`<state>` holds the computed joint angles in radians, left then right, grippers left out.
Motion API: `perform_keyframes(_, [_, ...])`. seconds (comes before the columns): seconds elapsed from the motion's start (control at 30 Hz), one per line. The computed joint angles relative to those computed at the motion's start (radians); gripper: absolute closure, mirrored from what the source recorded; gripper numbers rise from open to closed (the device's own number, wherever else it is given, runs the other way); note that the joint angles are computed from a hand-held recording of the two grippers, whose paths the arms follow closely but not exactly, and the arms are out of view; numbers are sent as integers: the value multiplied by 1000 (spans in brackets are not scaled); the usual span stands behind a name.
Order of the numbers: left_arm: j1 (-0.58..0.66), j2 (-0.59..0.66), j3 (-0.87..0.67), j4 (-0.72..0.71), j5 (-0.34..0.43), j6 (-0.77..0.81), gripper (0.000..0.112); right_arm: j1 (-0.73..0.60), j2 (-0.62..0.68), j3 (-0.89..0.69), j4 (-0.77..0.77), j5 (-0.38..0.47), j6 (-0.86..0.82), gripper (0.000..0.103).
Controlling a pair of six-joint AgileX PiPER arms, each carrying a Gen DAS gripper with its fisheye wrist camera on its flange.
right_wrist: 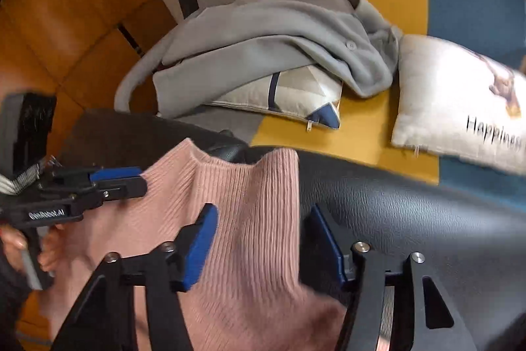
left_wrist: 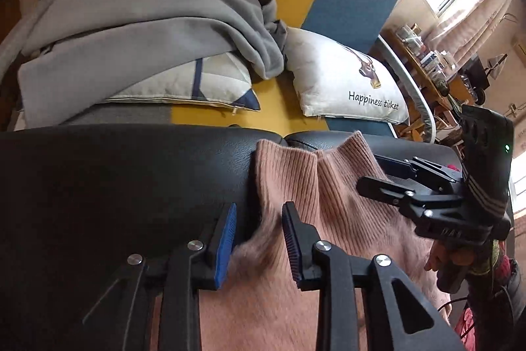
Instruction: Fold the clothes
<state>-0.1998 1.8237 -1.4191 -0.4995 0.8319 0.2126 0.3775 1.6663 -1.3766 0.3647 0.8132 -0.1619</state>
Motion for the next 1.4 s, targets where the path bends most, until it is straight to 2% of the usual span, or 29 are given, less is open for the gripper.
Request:
perform_keyframes(0.03, [-9, 9, -13, -1, 6, 7, 86, -3, 4, -2, 9, 1, -3, 84])
perform_keyframes(0.07, [-21, 19, -29, 5, 17, 9, 94, -5, 7, -5, 17, 2, -5, 95])
perform_keyframes(0.13, [-53, -1, -21, 53, -9, -12, 107, -3, -16, 16, 23, -14, -18, 95])
perform_keyframes(0.2, [-56, -77, 60, 8, -70, 34, 107, -4, -56, 47, 44, -35, -41, 95])
perform_keyframes(0.27, [-47, -186, 160, -67, -113, 102, 107, -7, -150, 110, 104, -65, -88, 95])
perform_keyframes(0.4, [-37, -425, 350, -140, -140, 180, 107, -10, -371, 249, 217, -68, -166, 96])
perform_keyframes(0.53, [-70, -609, 505, -101, -152, 131, 107, 3, -597, 424, 223, -40, -142, 96])
perform_keyframes(0.63, [-120, -674, 583, -30, -160, 43, 107, 27, -711, 545, 184, -17, -66, 96])
perform_keyframes(0.73, [-134, -730, 660, -1, -153, -17, 106, 55, -782, 608, 129, 18, 15, 90])
perform_keyframes(0.77, [-129, -753, 687, -3, -145, -25, 106, 50, -800, 618, 124, 42, 30, 84])
perform_keyframes(0.9, [-57, -845, 785, -60, -96, -9, 106, 75, -871, 614, 53, 121, 121, 52])
perform_keyframes(0.97, [2, -879, 811, -119, -65, 25, 106, 127, -901, 598, -15, 136, 200, 51])
perform_keyframes(1.03, [19, -895, 809, -167, -61, 26, 104, 233, -907, 579, -108, 87, 326, 51])
perform_keyframes(1.07, [-15, -890, 797, -165, -84, 0, 102, 313, -893, 569, -187, 53, 423, 51])
perform_keyframes(1.17, [-232, -822, 715, 9, -204, -221, 99, 431, -802, 549, -274, -33, 537, 51])
perform_keyframes(1.23, [-334, -762, 690, 129, -244, -353, 99, 490, -729, 545, -320, -71, 593, 51])
perform_keyframes(1.33, [-368, -771, 775, 185, -310, -429, 100, 558, -657, 578, -434, -57, 743, 53])
perform_keyframes(1.4, [-383, -782, 840, 217, -358, -476, 99, 615, -725, 673, -540, -125, 868, 53])
